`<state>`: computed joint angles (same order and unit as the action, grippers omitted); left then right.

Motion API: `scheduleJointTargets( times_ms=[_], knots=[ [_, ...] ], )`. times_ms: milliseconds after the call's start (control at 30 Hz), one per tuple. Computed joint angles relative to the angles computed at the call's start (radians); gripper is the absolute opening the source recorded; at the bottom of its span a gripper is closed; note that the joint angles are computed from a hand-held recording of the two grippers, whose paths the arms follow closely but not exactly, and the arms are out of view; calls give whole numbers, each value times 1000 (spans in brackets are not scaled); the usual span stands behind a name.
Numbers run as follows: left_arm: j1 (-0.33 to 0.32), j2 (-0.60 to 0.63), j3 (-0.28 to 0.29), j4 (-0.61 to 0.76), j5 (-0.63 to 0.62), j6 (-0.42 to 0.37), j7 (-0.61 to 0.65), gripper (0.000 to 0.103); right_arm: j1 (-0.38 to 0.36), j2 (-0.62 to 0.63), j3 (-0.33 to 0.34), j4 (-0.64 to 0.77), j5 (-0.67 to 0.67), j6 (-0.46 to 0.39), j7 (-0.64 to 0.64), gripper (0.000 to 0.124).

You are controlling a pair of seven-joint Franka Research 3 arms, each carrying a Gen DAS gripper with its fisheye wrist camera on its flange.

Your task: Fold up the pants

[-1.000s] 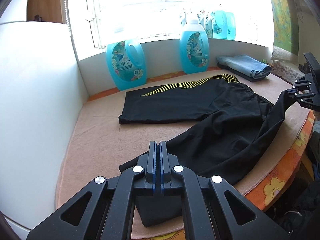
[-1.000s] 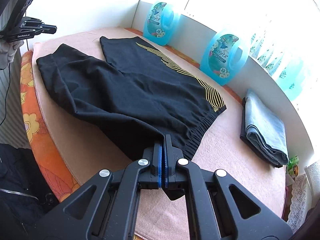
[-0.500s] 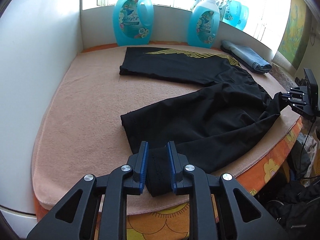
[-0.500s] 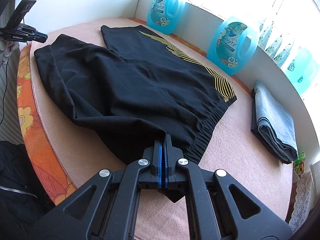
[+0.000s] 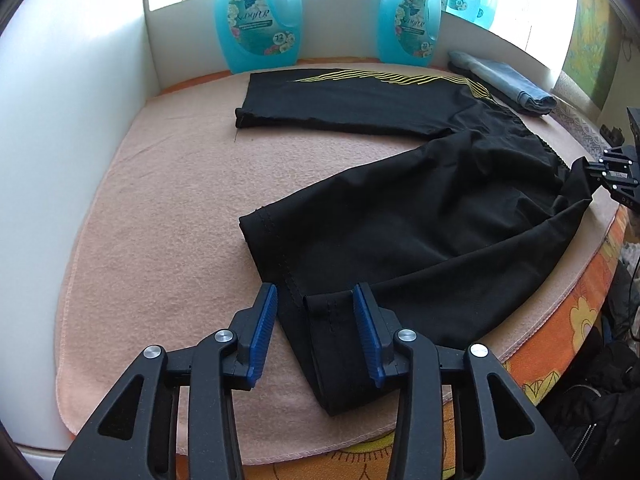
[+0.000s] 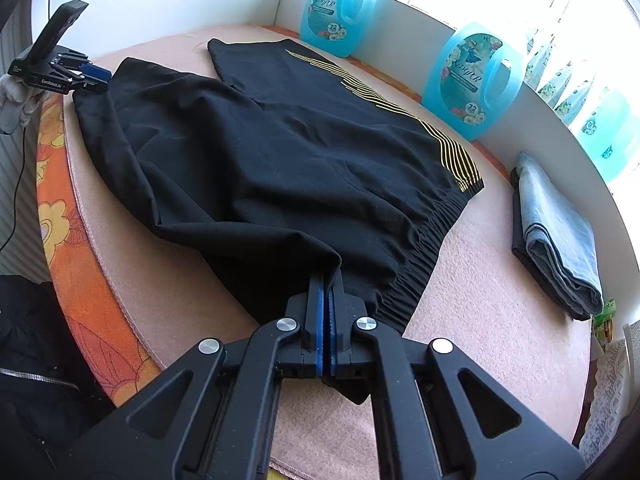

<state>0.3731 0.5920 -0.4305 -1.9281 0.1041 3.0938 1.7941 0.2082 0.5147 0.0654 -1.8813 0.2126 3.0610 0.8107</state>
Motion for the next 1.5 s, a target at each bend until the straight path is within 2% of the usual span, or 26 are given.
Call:
scheduleJointTargets(
  times_ms=[133,233,267,333,400,467,533,667,700,733,767,833,967,1000,1067,1133,1233,1267,1300,1367,1400,1433,1500],
  knots=[
    [7,6,-6,2,1,4,3,38,-3,1,4,1,3,0,-4,1],
    [-22,-1,24,-5,22,23,-4,38,-4,2,5,2,6,-1,-4,1],
    [-36,-4,37,-6,27,26,-12,37,-3,2,4,1,6,1,-3,1],
    [-21,-3,19,-8,36,23,-6,31,-5,1,5,0,9,0,-2,1],
    [-47,-9,46,-11,51,33,-16,30,-9,-1,8,-2,13,-1,-2,1],
    [-42,-8,39,-11,60,32,-13,25,-9,-3,8,-5,14,1,-2,1],
    [-90,-19,89,-17,80,45,-31,24,-7,-4,5,-5,13,1,-1,1],
    [-276,-44,290,-29,156,91,-107,23,-5,-10,1,-13,13,-1,3,1],
    [-308,-46,325,-29,170,97,-124,24,-8,-11,5,-16,15,-1,1,1],
    [-313,-45,334,-28,192,101,-142,24,-12,-13,9,-17,18,-2,0,1],
    [-290,-43,308,-25,193,92,-131,24,-15,-14,12,-19,20,-2,-1,1],
    [-294,-43,314,-25,209,95,-146,24,-9,-16,5,-24,18,4,2,1],
    [-249,-44,268,-32,221,92,-149,23,-7,-19,3,-27,18,5,7,1],
    [-223,-42,241,-32,217,89,-147,23,-8,-19,3,-27,18,3,7,1],
    [-150,-29,163,-28,202,82,-135,9,-8,-19,4,-28,18,5,7,1],
    [-122,-21,130,-31,191,94,-134,5,-10,-19,6,-28,19,4,7,1],
    [-177,-35,190,-57,192,162,-178,4,2,-22,-8,-35,13,8,16,1],
    [-168,-40,183,-71,192,194,-197,4,2,-23,-10,-38,12,9,18,1],
    [-149,-46,169,-84,195,226,-220,4,6,-26,-14,-42,10,11,23,1],
    [-58,-47,88,-101,217,274,-270,4,16,-29,-27,-45,5,14,37,1],
    [-41,-51,77,-109,222,301,-297,4,19,-31,-30,-46,3,17,42,1],
    [-40,-58,83,-118,225,323,-318,4,20,-33,-32,-48,1,21,46,1],
    [-87,-78,138,-130,216,367,-341,4,24,-37,-35,-52,-2,29,54,1]
  ],
)
